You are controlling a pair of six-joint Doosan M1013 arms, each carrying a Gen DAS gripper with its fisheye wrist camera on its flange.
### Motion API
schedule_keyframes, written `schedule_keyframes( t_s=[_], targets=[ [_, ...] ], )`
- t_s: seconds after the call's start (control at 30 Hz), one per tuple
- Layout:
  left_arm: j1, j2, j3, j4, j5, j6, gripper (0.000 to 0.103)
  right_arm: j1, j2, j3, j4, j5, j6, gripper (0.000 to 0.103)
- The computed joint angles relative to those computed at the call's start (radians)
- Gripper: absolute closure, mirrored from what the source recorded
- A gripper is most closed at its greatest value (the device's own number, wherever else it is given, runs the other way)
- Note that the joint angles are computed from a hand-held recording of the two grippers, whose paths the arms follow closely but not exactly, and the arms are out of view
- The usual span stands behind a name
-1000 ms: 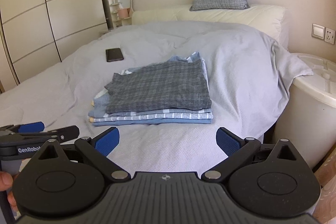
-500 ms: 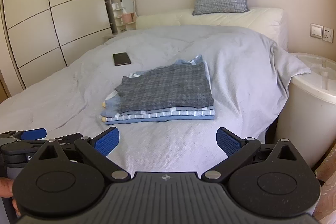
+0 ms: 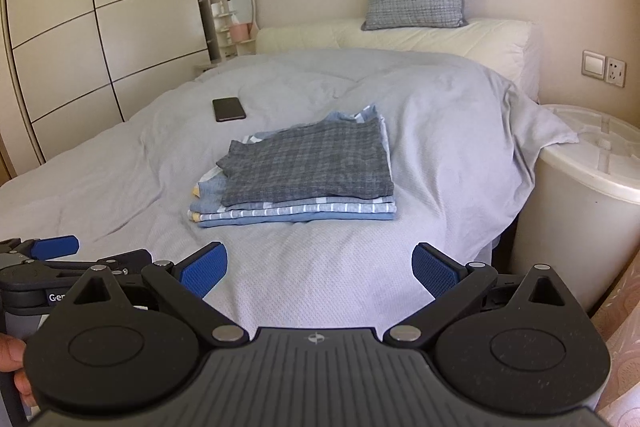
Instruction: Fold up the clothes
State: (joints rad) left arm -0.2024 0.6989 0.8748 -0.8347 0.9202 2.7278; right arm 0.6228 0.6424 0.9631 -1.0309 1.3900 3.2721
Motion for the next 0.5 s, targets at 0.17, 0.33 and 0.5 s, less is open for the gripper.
schedule_keyframes(
  t_s=[0.17, 0.33, 0.5],
  targets=[
    [-0.003, -0.024, 0.032, 0.0, -0.009, 0.024, 0.001, 0.01, -0.006, 0.012, -0.012, 0.007, 0.023, 0.002],
    [-0.003, -0.059, 0.082, -0.014, -0.021, 0.04, 0.001, 0.019, -0.017, 0.034, -0.014, 0.008, 0.022, 0.002],
    [0.002, -0.1, 0.14, -0.039, -0.036, 0.043, 0.001, 0.033, -0.029, 0.041, -0.026, 0.018, 0.001, 0.002]
  ],
)
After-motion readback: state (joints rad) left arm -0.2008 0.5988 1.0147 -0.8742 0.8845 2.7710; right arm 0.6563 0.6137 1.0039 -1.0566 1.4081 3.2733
